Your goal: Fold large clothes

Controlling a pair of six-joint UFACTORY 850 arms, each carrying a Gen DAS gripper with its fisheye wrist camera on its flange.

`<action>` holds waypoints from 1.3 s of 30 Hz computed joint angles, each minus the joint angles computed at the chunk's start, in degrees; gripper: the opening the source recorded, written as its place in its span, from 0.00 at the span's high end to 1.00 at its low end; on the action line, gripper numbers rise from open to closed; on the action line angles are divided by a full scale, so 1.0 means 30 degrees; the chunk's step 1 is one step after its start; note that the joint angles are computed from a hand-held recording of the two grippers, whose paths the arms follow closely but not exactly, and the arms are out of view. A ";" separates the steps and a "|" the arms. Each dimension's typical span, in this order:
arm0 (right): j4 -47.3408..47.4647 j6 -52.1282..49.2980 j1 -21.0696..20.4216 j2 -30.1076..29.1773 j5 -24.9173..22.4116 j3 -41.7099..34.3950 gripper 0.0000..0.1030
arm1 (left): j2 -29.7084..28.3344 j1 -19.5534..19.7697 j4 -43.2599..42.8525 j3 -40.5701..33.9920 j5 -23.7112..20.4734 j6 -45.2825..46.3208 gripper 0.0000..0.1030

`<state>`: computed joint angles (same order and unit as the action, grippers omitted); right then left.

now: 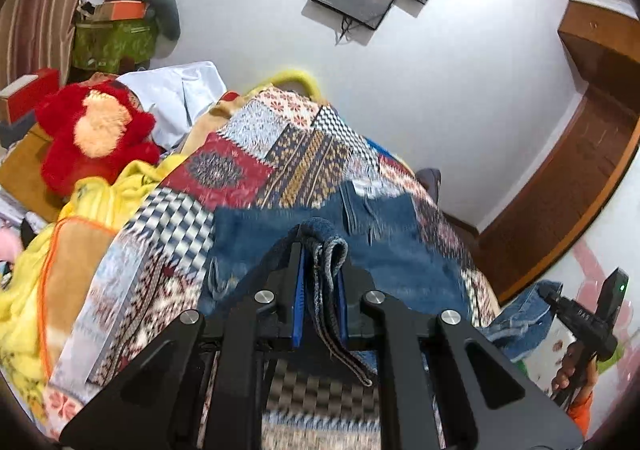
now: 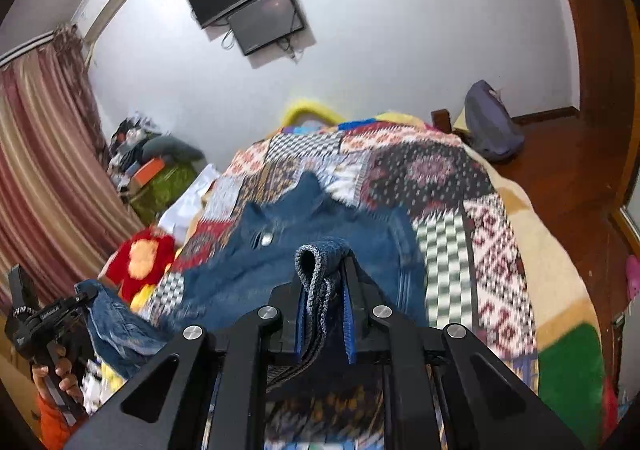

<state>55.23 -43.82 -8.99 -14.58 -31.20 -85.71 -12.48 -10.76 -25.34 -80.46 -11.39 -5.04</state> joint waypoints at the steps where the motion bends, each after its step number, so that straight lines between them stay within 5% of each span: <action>1: -0.0255 0.0334 0.0084 -0.0469 0.0144 -0.0582 0.89 | -0.0430 0.0152 -0.0556 -0.0456 -0.0094 0.0412 0.88; 3: -0.1054 0.1276 0.0341 -0.1625 0.0411 -0.2062 0.89 | -0.1577 0.0509 -0.1666 -0.1699 -0.0483 0.1154 0.88; 12: -0.7770 0.7254 0.1843 -0.7504 0.0792 -0.9492 0.89 | -0.7438 0.1263 0.1354 -0.8303 -0.3469 -0.2140 0.88; 20: -1.2093 1.2482 0.2053 -1.3525 -0.2205 -1.6583 0.88 | -1.2024 0.1453 0.3783 -1.3401 -0.7065 -0.4603 0.87; 23: -1.3401 1.3408 0.2075 -1.5657 -0.3848 -1.9464 0.88 | -1.3239 0.1018 0.7770 -1.4823 -0.8179 -0.7366 0.84; 26: -1.3610 1.3032 0.1986 -1.5978 -0.3937 -1.9778 0.88 | -1.3883 0.0760 1.1997 -1.5631 -0.9076 -0.9477 0.84; 31: -1.7219 1.5177 0.2022 -1.4066 -0.1266 -1.6877 0.88 | -1.3486 0.0742 1.3166 -1.5524 -0.9769 -0.9540 0.84; 35: -1.4884 1.3973 0.1266 -1.3568 -0.2284 -1.6838 0.88 | -1.1477 0.1179 1.1701 -1.3314 -0.8401 -0.8361 0.84; 39: -1.2971 1.1202 0.1058 -1.1537 -0.1793 -1.4072 0.88 | -1.0540 0.1341 1.0663 -1.2588 -0.8097 -0.7338 0.60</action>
<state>16.32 -10.21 -5.82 -49.19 -36.58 -127.93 -44.10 -6.74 6.65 -118.23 -35.68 -27.06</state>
